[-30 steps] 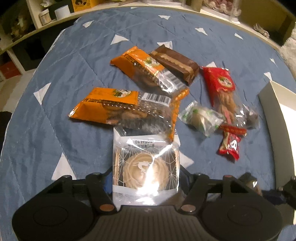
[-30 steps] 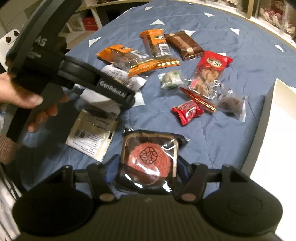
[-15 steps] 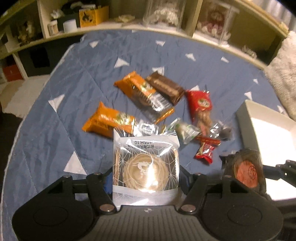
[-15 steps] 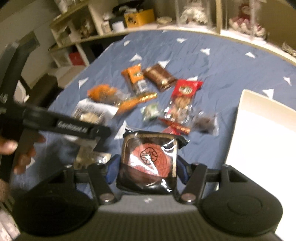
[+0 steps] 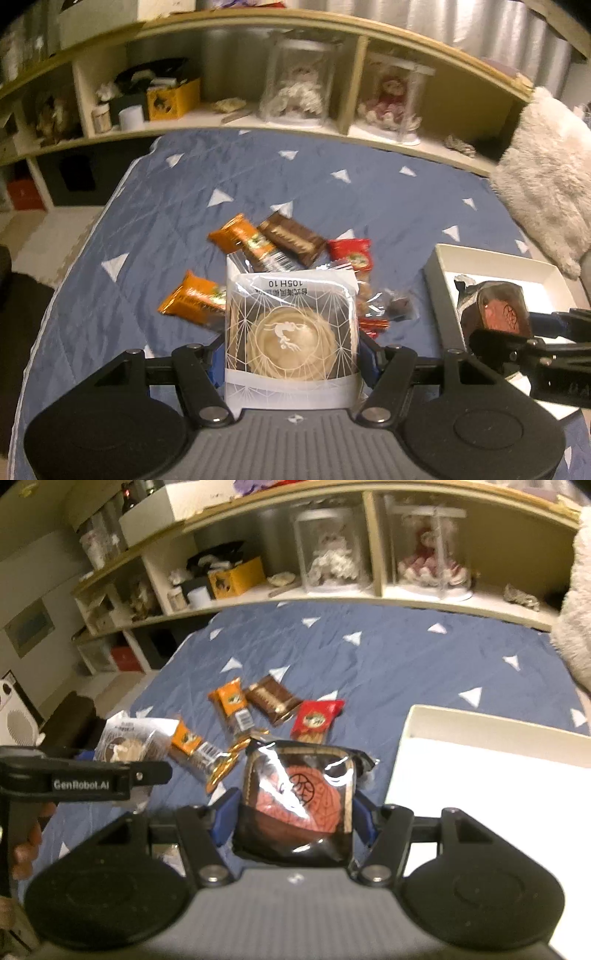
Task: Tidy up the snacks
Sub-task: 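Carry the cookie pack and dark cake pack toward the white tray with both tools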
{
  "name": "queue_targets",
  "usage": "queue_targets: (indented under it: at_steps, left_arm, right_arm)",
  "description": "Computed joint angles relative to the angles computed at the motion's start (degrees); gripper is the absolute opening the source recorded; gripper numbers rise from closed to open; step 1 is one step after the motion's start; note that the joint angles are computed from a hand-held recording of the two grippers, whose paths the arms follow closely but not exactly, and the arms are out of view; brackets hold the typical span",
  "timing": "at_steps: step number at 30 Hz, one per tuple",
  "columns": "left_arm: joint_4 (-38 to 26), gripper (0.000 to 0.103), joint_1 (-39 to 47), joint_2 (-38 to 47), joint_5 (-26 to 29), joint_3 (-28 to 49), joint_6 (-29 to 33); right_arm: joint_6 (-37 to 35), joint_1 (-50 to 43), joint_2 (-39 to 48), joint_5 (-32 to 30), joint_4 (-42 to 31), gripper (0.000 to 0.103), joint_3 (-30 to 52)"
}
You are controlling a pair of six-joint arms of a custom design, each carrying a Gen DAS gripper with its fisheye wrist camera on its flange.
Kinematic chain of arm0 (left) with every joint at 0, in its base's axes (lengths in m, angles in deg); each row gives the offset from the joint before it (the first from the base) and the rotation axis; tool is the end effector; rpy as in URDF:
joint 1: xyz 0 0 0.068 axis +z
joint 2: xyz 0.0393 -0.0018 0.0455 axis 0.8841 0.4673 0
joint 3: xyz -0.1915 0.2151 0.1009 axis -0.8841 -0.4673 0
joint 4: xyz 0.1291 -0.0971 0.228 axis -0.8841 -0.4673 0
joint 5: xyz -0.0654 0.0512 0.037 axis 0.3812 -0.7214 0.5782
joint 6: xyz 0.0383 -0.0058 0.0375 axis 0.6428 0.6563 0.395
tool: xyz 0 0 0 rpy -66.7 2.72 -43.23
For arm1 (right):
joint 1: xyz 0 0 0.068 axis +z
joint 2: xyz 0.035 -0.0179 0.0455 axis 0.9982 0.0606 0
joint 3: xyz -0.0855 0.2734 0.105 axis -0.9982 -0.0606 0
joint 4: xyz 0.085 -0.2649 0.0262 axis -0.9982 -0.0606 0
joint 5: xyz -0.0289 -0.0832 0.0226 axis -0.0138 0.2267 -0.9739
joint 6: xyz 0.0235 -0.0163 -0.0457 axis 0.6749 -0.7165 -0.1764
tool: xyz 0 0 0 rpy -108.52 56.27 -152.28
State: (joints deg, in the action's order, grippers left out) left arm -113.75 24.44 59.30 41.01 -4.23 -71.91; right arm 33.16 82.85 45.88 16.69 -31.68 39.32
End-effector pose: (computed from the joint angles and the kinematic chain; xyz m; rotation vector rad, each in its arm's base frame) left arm 0.2444 -0.1735 0.2916 0.0165 2.4064 -0.1086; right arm 0.2397 -0.0018 0.2979 -0.2481 2.4017 0.3917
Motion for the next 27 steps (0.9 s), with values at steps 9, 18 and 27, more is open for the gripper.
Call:
queue_targets:
  at_steps: [9,18,27]
  left_arm:
    - [0.3,0.066,-6.5,2.7,-1.4,4.0,-1.2]
    - [3.9,0.066,-11.8,10.9,3.3,9.3,-4.4]
    - [12.3,0.066,-12.6,18.7,15.0,8.9,-11.1]
  right_arm:
    - [-0.5,-5.5,-4.6,1.8,-2.6,0.068,-0.5]
    - [-8.7,-19.5,-6.1,-0.5,-7.2,0.068,0.3]
    - [-16.4,-29.2,-3.2,0.0,-11.1,0.069,0.3]
